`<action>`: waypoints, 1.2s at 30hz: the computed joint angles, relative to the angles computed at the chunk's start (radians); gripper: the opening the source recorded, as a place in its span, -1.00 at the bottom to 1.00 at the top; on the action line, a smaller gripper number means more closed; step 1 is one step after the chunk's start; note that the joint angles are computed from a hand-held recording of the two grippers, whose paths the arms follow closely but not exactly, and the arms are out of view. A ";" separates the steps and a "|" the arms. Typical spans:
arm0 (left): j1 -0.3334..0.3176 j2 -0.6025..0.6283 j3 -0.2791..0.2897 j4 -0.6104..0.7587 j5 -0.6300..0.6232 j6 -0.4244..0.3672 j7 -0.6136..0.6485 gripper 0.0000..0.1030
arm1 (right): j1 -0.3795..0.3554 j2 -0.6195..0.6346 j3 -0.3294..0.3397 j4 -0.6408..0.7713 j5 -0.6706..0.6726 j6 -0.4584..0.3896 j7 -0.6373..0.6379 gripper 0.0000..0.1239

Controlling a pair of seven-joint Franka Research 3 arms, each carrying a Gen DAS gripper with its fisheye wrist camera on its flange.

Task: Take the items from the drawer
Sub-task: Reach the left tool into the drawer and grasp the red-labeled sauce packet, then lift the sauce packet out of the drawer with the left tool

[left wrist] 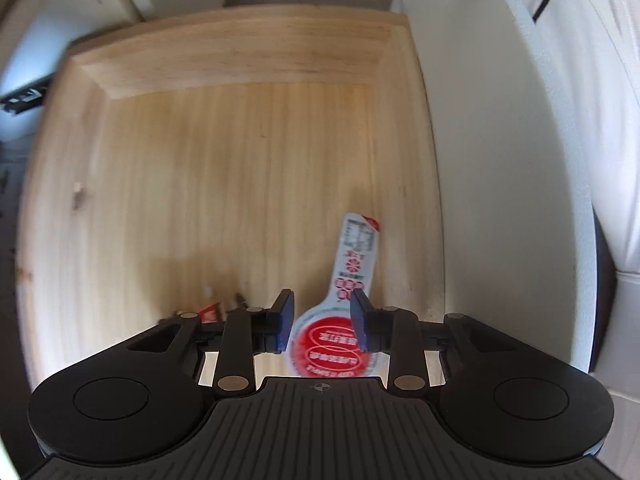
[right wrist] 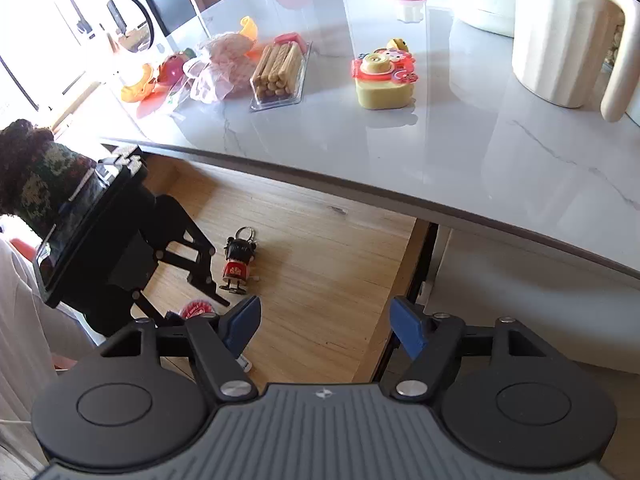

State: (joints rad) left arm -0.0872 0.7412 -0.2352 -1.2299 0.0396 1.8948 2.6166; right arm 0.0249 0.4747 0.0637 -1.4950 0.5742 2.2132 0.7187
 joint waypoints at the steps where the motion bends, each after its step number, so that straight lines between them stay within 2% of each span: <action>1: -0.011 0.036 0.004 0.061 0.008 -0.058 -0.002 -0.43 | -0.001 0.011 0.005 0.005 0.011 0.001 0.001 0.21; 5: -0.043 0.128 0.009 0.220 0.027 -0.191 0.018 -0.70 | -0.008 0.017 0.009 0.016 0.025 -0.010 0.004 0.24; 7: -0.048 0.121 0.013 0.205 0.029 -0.164 0.005 -0.69 | -0.005 0.015 0.009 0.007 0.026 0.000 0.000 0.26; 8: -0.046 0.095 0.013 0.160 0.033 -0.122 0.005 -0.64 | -0.005 0.014 0.009 0.005 0.026 0.004 -0.001 0.28; 11: -0.042 -0.028 0.032 -0.066 0.085 0.118 -0.022 -0.32 | -0.008 0.016 0.008 0.008 0.033 0.005 0.004 0.29; 12: -0.045 -0.064 0.047 -0.133 0.118 0.200 -0.049 -0.35 | -0.009 0.018 0.008 0.009 0.036 0.007 0.007 0.29; 13: -0.050 -0.095 0.062 -0.191 0.155 0.274 -0.078 -0.51 | -0.009 0.019 0.009 0.009 0.038 0.009 0.009 0.29; 15: -0.056 -0.158 0.100 -0.308 0.244 0.420 -0.155 -0.53 | -0.011 0.019 0.010 0.008 0.044 0.015 0.010 0.29; 16: -0.045 -0.177 0.101 -0.336 0.255 0.449 -0.181 -0.53 | -0.011 0.018 0.011 0.007 0.046 0.018 0.010 0.30; 17: -0.017 -0.196 0.086 -0.348 0.220 0.446 -0.196 -0.53 | -0.012 0.018 0.012 0.006 0.049 0.021 0.008 0.30; 18: 0.015 -0.200 0.064 -0.335 0.159 0.409 -0.207 -0.53 | -0.015 0.014 0.013 0.002 0.054 0.022 0.004 0.30; 21: 0.102 -0.169 0.020 -0.218 -0.092 0.204 -0.355 -0.47 | -0.019 0.004 0.014 -0.006 0.061 0.021 -0.010 0.34; 24: 0.118 -0.135 0.021 -0.149 -0.195 0.114 -0.541 -0.49 | -0.010 0.006 0.011 -0.003 0.054 0.027 -0.005 0.36; 27: 0.083 -0.110 0.045 -0.104 -0.181 0.091 -0.746 -0.49 | -0.006 0.005 0.011 -0.005 0.050 0.034 -0.001 0.37; 28: 0.066 -0.121 0.047 -0.125 -0.157 0.115 -0.784 -0.49 | -0.005 0.003 0.011 -0.008 0.049 0.037 -0.001 0.37; 31: 0.029 -0.126 0.052 -0.148 -0.065 0.154 -0.814 -0.48 | -0.004 -0.003 0.011 -0.019 0.048 0.046 -0.004 0.37; 36: -0.001 -0.099 0.055 -0.138 0.017 0.131 -0.852 -0.46 | -0.005 -0.004 0.010 -0.021 0.048 0.048 -0.006 0.38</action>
